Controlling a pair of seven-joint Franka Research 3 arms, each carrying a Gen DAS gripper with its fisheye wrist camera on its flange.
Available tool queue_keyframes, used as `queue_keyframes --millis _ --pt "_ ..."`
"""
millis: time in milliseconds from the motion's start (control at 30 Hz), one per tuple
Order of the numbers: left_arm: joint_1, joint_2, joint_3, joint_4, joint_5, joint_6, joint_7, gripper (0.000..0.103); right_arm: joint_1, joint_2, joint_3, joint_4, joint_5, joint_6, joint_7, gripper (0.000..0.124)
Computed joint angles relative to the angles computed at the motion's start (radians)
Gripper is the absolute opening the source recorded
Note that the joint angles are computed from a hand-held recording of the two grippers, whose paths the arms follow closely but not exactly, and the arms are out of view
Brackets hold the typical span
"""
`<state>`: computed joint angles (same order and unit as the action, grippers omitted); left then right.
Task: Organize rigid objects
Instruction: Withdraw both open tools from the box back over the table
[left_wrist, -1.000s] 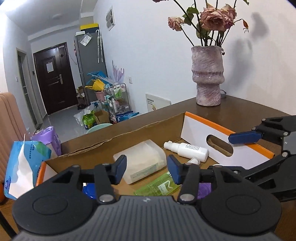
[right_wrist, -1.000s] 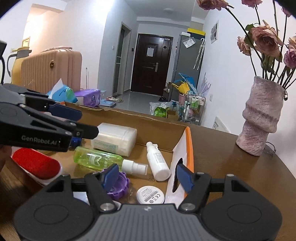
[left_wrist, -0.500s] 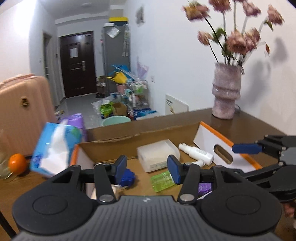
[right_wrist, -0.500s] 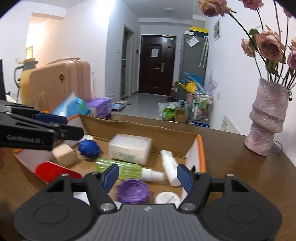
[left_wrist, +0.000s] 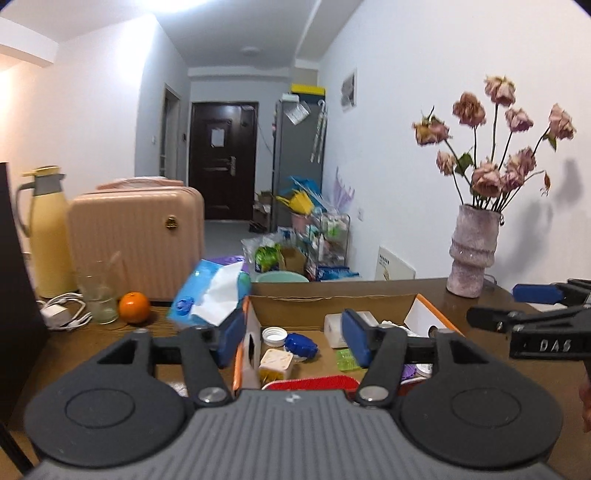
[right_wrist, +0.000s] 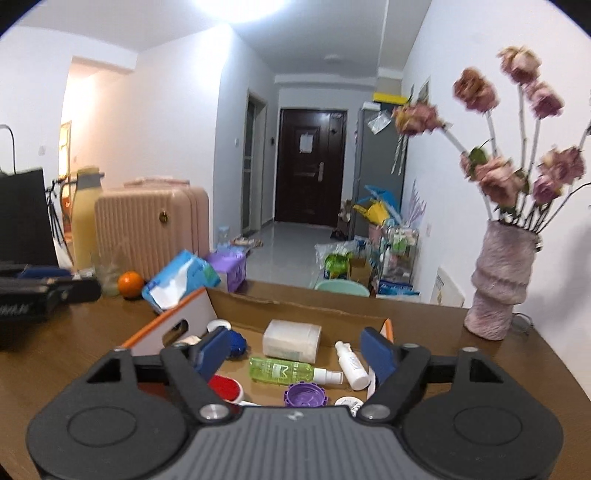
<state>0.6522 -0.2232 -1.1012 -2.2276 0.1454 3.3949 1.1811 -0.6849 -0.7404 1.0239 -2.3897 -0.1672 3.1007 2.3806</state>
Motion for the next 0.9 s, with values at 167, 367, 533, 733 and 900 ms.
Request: queue_keyframes --millis 167,367,533,733,900 --pt "-0.076 -0.141 0.061 -0.142 -0.117 0.149 -0.02 0.103 0.021 -0.203 0.019 -0.086 0.059 0.025 0.099 0.103" --pt "-0.2 -0.234 0.145 -0.241 -0.171 0.203 0.03 0.103 0.111 -0.296 0.006 -0.134 0.078 -0.049 0.139 0.103" --pt "-0.333 -0.277 0.257 -0.307 -0.194 0.212 0.033 0.103 0.175 -0.349 -0.01 -0.158 0.069 -0.103 0.192 0.103" --pt "-0.435 -0.323 0.347 -0.368 -0.196 0.225 0.034 0.103 0.225 -0.382 -0.022 -0.161 0.037 -0.143 0.234 0.103" --pt "-0.494 -0.363 0.396 -0.415 -0.19 0.229 0.028 0.103 0.264 -0.409 -0.029 -0.162 0.013 -0.184 0.26 0.103"
